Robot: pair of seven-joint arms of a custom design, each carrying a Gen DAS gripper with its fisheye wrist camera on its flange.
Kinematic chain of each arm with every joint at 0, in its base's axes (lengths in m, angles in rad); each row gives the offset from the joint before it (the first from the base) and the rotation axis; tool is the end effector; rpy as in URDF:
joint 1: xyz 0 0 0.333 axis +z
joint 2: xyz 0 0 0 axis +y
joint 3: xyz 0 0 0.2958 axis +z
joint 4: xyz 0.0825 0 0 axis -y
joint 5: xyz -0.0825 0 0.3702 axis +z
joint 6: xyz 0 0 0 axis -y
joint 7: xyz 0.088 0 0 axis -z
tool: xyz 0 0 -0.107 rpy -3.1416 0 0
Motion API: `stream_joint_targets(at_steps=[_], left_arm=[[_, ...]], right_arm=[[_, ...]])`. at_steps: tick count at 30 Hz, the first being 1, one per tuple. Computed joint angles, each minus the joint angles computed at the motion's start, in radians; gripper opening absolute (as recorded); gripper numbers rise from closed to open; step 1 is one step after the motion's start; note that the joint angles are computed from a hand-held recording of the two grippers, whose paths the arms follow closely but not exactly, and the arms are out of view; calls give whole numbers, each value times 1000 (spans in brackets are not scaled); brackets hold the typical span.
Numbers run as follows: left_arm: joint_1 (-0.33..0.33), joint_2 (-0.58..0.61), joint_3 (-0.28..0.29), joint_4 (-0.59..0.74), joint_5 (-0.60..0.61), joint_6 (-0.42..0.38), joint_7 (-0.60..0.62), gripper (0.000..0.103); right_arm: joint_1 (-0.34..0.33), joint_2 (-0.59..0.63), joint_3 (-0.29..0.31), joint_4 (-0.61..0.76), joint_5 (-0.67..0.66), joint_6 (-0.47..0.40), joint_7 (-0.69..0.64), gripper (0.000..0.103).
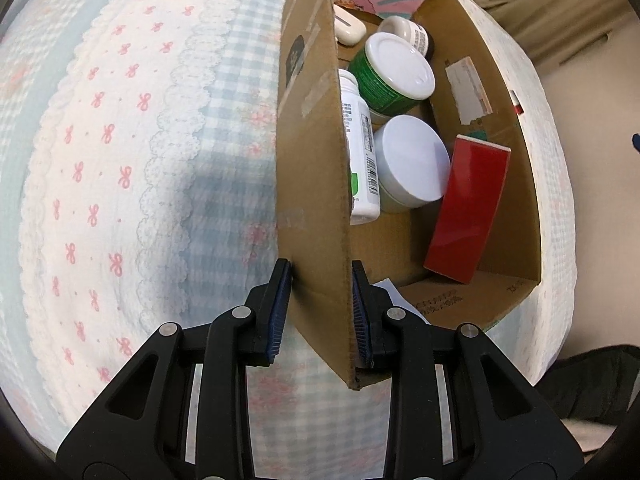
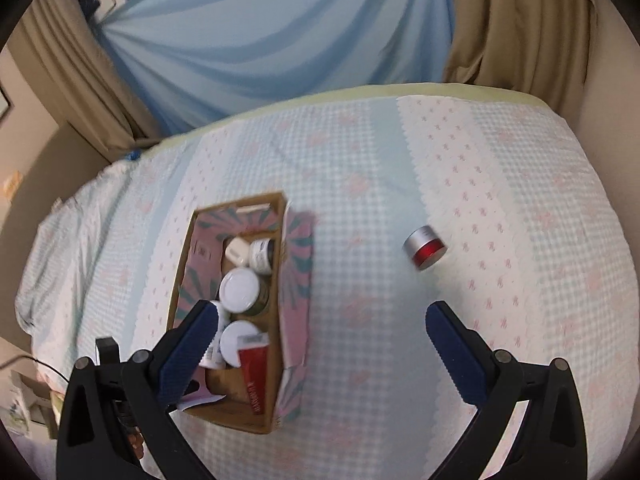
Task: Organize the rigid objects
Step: 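Move the right gripper to the red-and-silver cosmetic jar, then grasp the red-and-silver cosmetic jar with the right gripper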
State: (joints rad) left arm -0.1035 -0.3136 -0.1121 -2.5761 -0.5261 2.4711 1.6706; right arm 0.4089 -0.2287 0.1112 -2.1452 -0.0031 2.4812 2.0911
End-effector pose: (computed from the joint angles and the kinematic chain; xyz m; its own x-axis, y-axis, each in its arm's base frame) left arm 0.4235 -0.0907 0.3797 0.0334 -0.9396 0.3406 -0.9803 -0.0972 -0.1721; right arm 0.4506 0.2625 0.5479 0.0682 -0.9681 -0.2410 -0.8770 0.0570 -0.4771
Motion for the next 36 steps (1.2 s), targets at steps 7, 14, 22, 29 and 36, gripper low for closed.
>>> stream_joint_targets(at_steps=[7, 14, 22, 29, 36], left_arm=[[0, -33, -31, -41, 34, 52, -95, 25], [-12, -62, -36, -76, 62, 88, -171, 25], [-14, -47, -48, -65, 126, 103, -243, 25], [-16, -35, -53, -66, 144, 130, -289, 25], [-19, -51, -50, -77, 154, 125, -315, 25]], right_arm=[[-74, 30, -61, -46, -25, 52, -107, 103], [-119, 186, -93, -54, 76, 211, -325, 103], [-168, 371, -44, 4, 90, 327, -467, 100], [-192, 476, -23, 56, 7, 346, -486, 74], [-218, 490, 15, 58, 0, 353, -552, 57]])
